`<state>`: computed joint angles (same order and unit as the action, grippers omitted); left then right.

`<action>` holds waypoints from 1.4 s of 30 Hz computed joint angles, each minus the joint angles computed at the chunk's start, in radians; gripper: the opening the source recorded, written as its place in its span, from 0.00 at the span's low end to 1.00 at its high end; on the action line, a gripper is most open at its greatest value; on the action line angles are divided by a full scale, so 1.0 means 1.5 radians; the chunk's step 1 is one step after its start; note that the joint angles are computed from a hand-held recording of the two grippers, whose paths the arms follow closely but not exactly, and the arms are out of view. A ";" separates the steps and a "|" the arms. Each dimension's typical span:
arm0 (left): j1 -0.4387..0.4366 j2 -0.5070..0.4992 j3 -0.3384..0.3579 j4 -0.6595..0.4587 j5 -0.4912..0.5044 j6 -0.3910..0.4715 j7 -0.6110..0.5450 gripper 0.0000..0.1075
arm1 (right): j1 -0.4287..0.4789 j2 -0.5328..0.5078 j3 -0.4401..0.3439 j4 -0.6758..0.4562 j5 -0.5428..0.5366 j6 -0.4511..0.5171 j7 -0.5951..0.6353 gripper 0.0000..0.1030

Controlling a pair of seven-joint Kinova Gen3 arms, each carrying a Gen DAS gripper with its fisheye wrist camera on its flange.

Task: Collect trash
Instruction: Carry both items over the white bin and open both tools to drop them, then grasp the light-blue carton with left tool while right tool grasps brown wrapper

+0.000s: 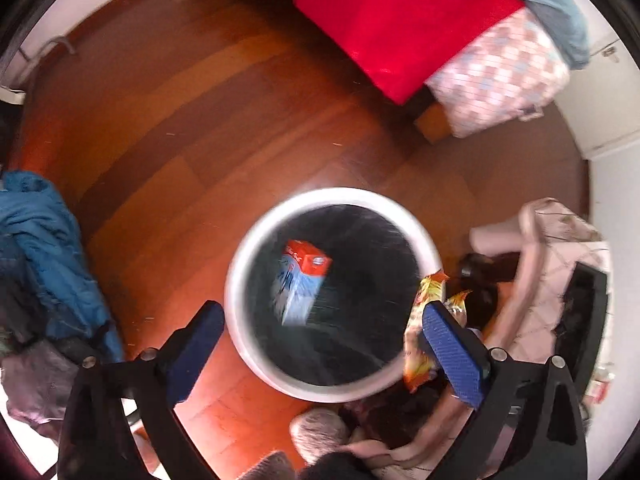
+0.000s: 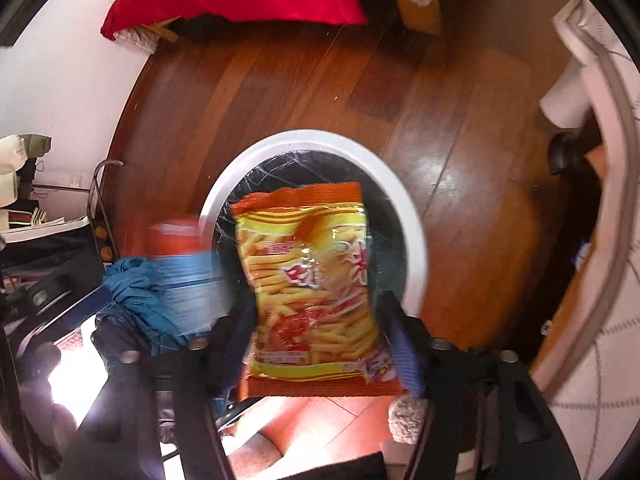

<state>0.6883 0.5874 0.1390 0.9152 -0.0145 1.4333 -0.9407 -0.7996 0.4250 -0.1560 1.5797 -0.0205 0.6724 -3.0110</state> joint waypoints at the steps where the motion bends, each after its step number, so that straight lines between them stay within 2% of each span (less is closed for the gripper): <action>1: 0.012 -0.007 -0.010 0.011 -0.022 0.000 0.006 0.94 | 0.008 0.005 -0.005 -0.001 -0.005 -0.002 0.012 0.92; 2: 0.024 -0.011 -0.018 0.018 -0.044 0.005 0.010 0.94 | 0.010 0.012 -0.007 -0.010 -0.006 0.006 0.020 0.98; 3: 0.038 -0.014 -0.025 0.024 -0.070 0.013 0.015 0.94 | 0.009 0.013 -0.005 -0.012 -0.003 0.009 0.024 1.00; 9: 0.089 -0.032 -0.034 0.074 -0.167 0.027 0.044 0.94 | -0.023 0.032 0.013 -0.071 0.036 0.134 0.018 1.00; 15: 0.105 -0.050 -0.017 0.098 -0.188 0.030 0.053 0.94 | -0.060 0.039 0.010 -0.129 0.078 0.256 0.008 1.00; 28: 0.159 -0.123 0.006 0.084 -0.244 0.067 0.090 0.94 | -0.156 -0.021 0.001 -0.196 0.184 0.403 -0.087 1.00; 35: 0.217 -0.158 0.022 0.020 -0.303 0.127 0.110 0.94 | -0.214 -0.070 -0.028 -0.236 0.272 0.484 -0.168 1.00; 39: 0.287 -0.157 0.025 -0.068 -0.365 0.192 0.119 0.94 | -0.267 -0.127 -0.053 -0.233 0.345 0.514 -0.268 1.00; 40: 0.306 -0.154 0.023 -0.090 -0.378 0.205 0.119 0.94 | -0.268 -0.137 -0.075 -0.232 0.367 0.524 -0.295 1.00; 42: 0.352 -0.146 0.018 -0.139 -0.413 0.219 0.110 0.94 | -0.305 -0.163 -0.083 -0.231 0.405 0.550 -0.349 1.00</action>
